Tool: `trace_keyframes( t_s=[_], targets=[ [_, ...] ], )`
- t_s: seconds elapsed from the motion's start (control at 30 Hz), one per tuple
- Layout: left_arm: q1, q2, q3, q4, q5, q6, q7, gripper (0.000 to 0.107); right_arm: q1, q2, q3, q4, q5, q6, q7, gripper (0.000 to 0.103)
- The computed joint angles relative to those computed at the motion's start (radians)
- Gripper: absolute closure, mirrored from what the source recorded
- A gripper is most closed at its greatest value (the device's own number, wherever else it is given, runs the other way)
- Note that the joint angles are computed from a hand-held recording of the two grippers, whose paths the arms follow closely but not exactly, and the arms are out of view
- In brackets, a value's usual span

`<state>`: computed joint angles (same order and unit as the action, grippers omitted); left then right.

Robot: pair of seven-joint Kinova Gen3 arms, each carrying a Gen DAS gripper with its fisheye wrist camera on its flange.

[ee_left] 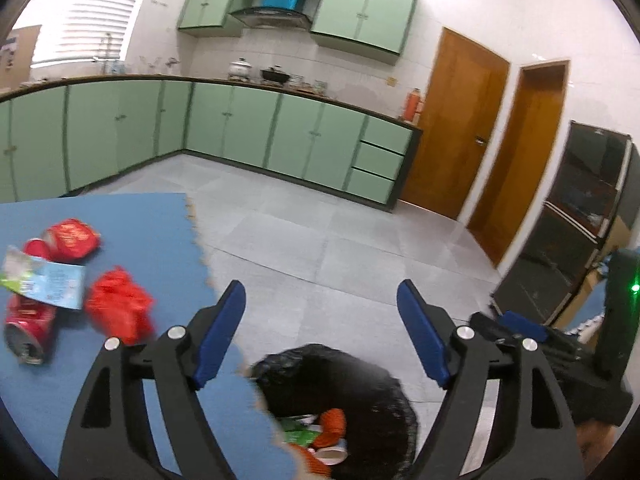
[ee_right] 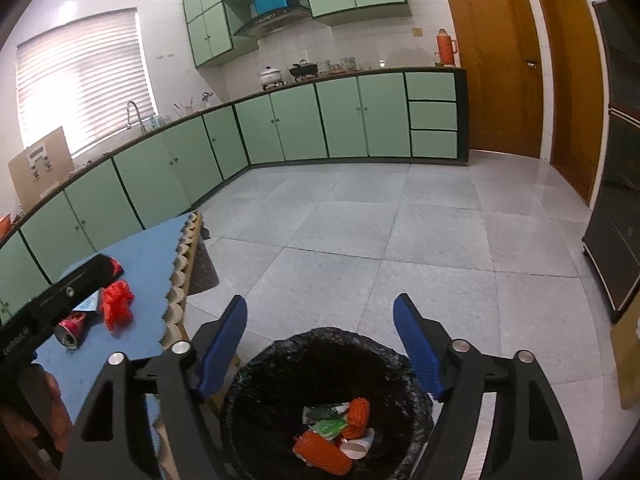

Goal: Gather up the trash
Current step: 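Grasp the red plastic bag with the right tool while the left tool moves to the red can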

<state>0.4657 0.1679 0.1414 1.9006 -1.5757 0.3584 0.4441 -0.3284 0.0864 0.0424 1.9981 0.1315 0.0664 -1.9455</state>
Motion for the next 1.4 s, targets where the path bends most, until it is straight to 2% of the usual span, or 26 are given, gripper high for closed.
trace_keyframes(
  t_s=[0.1,0.2,0.23,0.3,0.37,0.47,0.6,0.73,0.87,1.17,1.27,1.33,1.4],
  targets=[
    [-0.01,-0.034,-0.009,0.037,0.037,0.067,-0.031,0.027,-0.035,0.009,0.001,-0.013,0.005,-0.014,-0.009,0.018],
    [-0.029,-0.065,-0.01,0.064,0.085,0.138,-0.078,0.023,0.005,0.029,-0.079,-0.04,-0.031,-0.027,0.034,0.011],
    [-0.038,-0.076,-0.012,0.074,0.104,0.168,-0.095,0.022,-0.006,0.038,-0.084,-0.053,-0.038,-0.03,0.044,0.009],
    [-0.063,-0.094,-0.014,0.087,0.142,0.207,-0.132,0.021,-0.05,0.059,-0.07,-0.08,-0.048,-0.032,0.054,0.007],
    [-0.092,-0.112,-0.02,0.105,0.181,0.248,-0.161,0.021,-0.044,0.086,-0.11,-0.115,-0.062,-0.029,0.08,0.006],
    [-0.137,-0.13,-0.024,0.113,0.24,0.268,-0.218,0.021,-0.046,0.141,-0.17,-0.185,-0.08,-0.011,0.12,0.006],
    [-0.188,-0.144,-0.028,0.122,0.321,0.275,-0.303,0.021,-0.077,0.216,-0.208,-0.279,-0.097,0.046,0.165,0.006],
    [-0.237,-0.153,-0.043,0.135,0.388,0.236,-0.367,0.021,-0.091,0.291,-0.238,-0.361,-0.115,0.106,0.215,0.006],
    [-0.27,-0.162,-0.046,0.16,0.405,0.199,-0.381,0.021,-0.111,0.364,-0.259,-0.453,-0.128,0.176,0.274,0.008],
    [-0.314,-0.153,-0.058,0.162,0.447,0.153,-0.427,0.021,-0.158,0.474,-0.247,-0.616,-0.165,0.318,0.357,0.021],
    [-0.321,-0.149,-0.065,0.16,0.466,0.135,-0.456,0.021,-0.175,0.504,-0.238,-0.666,-0.167,0.383,0.377,0.036],
    [-0.325,-0.146,-0.07,0.16,0.481,0.121,-0.47,0.021,-0.163,0.529,-0.257,-0.702,-0.188,0.435,0.404,0.06],
    [-0.33,-0.14,-0.075,0.156,0.512,0.106,-0.503,0.021,-0.141,0.538,-0.281,-0.712,-0.218,0.46,0.443,0.071]
  ],
)
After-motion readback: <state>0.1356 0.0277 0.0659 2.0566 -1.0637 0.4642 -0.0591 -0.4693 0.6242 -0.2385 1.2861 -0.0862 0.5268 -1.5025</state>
